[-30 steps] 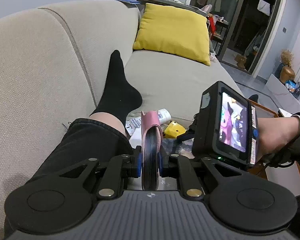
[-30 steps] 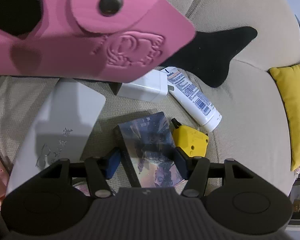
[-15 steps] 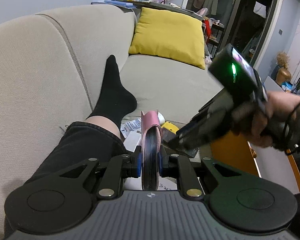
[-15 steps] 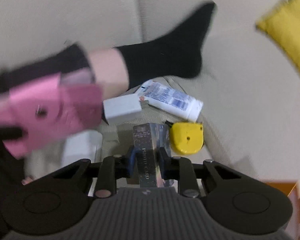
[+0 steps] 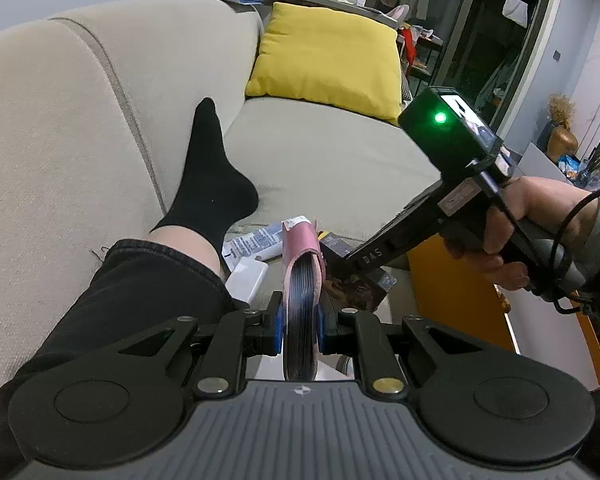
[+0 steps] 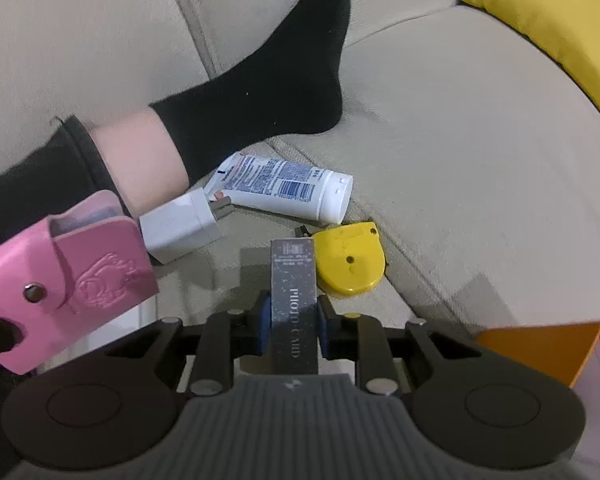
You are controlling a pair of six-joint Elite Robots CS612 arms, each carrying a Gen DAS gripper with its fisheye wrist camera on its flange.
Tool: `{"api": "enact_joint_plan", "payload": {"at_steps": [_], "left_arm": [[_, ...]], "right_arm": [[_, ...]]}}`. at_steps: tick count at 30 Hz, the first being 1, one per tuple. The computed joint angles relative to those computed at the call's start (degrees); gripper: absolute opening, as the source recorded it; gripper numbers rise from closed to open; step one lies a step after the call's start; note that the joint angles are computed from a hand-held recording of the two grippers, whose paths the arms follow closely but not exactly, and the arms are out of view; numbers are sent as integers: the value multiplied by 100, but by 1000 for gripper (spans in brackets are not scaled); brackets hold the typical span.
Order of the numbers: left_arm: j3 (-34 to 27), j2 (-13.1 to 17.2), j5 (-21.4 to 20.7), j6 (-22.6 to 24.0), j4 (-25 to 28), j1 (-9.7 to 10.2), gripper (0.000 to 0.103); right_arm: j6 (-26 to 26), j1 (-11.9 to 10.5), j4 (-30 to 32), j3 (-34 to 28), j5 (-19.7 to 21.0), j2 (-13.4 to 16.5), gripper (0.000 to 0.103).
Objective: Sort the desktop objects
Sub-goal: 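Carry the wallet and photo card with both grippers into the orange box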
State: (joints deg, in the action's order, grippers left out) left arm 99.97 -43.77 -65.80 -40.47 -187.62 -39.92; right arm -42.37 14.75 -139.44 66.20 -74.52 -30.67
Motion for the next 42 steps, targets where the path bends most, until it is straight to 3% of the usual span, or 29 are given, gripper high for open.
{"api": "enact_joint_plan", "payload": {"at_steps": [5,11,15,18,22,25,30,34,42], "left_arm": [[-53,-12,176,208,-130,-76,17],[-291,50,232,761,-635,-218,17],[-634,189,53,1209,-917,-299,17],[-988,342,-206,1442,-919,-333,17],[-1538,631,-592,1711,-805,-362,17],[-2012,870,-780,1858,-315,-389,17],[-2748,1295,-894,2150,371,-398,17],[-3262,1520,-1060,1780,1249,-331,17],[-3842,1849,-1097,1611,2083,-317,17]], "right_arm": [[182,-217,-33,296,695,-324,24],[583,-603,-669,975,1339,-903,24],[1040,-892,-1303,1393,1396,-1199,24],[1411,-1083,-1628,1584,1199,-1300,24],[2000,-1268,-1702,1629,764,-1262,24],[2412,-1367,-1529,1531,490,-1160,24],[2966,-1471,-1058,1239,378,-930,24],[3159,-1432,-688,896,211,-731,24],[3340,-1279,69,242,-238,-322,24]]}}
